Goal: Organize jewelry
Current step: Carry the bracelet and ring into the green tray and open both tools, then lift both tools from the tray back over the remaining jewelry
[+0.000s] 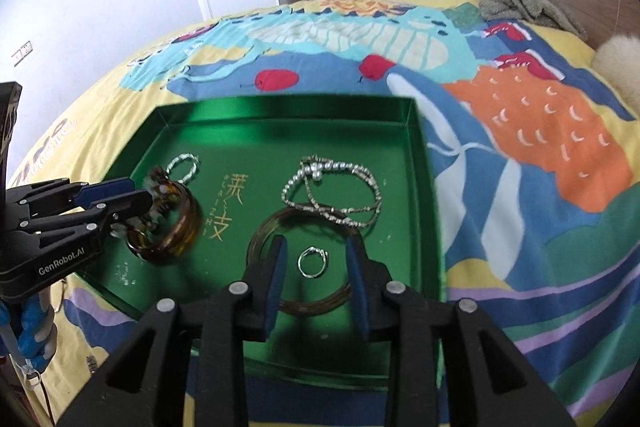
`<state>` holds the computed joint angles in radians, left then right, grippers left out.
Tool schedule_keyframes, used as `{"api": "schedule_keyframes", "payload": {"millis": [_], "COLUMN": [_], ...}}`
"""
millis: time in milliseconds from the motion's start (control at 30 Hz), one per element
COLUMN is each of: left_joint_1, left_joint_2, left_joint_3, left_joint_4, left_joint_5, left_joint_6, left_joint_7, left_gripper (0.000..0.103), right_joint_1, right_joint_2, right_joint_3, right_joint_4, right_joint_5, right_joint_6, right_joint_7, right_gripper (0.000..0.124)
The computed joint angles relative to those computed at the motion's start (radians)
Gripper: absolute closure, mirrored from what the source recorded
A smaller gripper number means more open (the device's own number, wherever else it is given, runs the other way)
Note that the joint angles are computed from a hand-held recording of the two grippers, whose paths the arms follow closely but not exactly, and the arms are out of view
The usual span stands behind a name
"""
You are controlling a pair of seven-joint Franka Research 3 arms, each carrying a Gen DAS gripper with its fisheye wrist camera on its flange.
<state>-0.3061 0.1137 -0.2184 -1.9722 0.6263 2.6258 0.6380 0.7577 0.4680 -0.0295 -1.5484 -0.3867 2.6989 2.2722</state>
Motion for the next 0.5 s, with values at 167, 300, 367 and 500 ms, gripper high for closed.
{"api": "schedule_keyframes", "payload": {"millis": [167, 300, 367, 500], "left_joint_1": [0.003, 0.014, 0.022, 0.033], "left_joint_2": [-0.128, -0.267, -0.344, -0.507], "left_joint_3": [-0.017, -0.047, -0.063, -0.100], "left_joint_4": [-0.050, -0.101, -0.131, -0.188], "left_joint_5": [0.004, 0.013, 0.009, -0.005], "left_joint_6": [-0.015, -0.050, -0.067, -0.128], "left_joint_7": [-0.005, -0.022, -0.027, -0.033], "left_gripper": [0.067, 0.066, 0.066, 0.066], "right_joint_1": [0.033, 0.042, 0.044, 0.037], "right_joint_2": [-0.126, -0.250, -0.316, -0.439], "right_joint_3": [-0.025, -0.003, 0.018, 0.079], "right_joint_4": [-0.079, -0.145, -0.179, -0.240], "right_joint_5": [-0.103, -0.227, -0.286, -0.380], "right_joint_6": [-0.001, -0.016, -0.031, -0.064], "right_joint_7": [0.095, 0.187, 0.231, 0.314], "right_gripper": [0.095, 0.095, 0.095, 0.095]}}
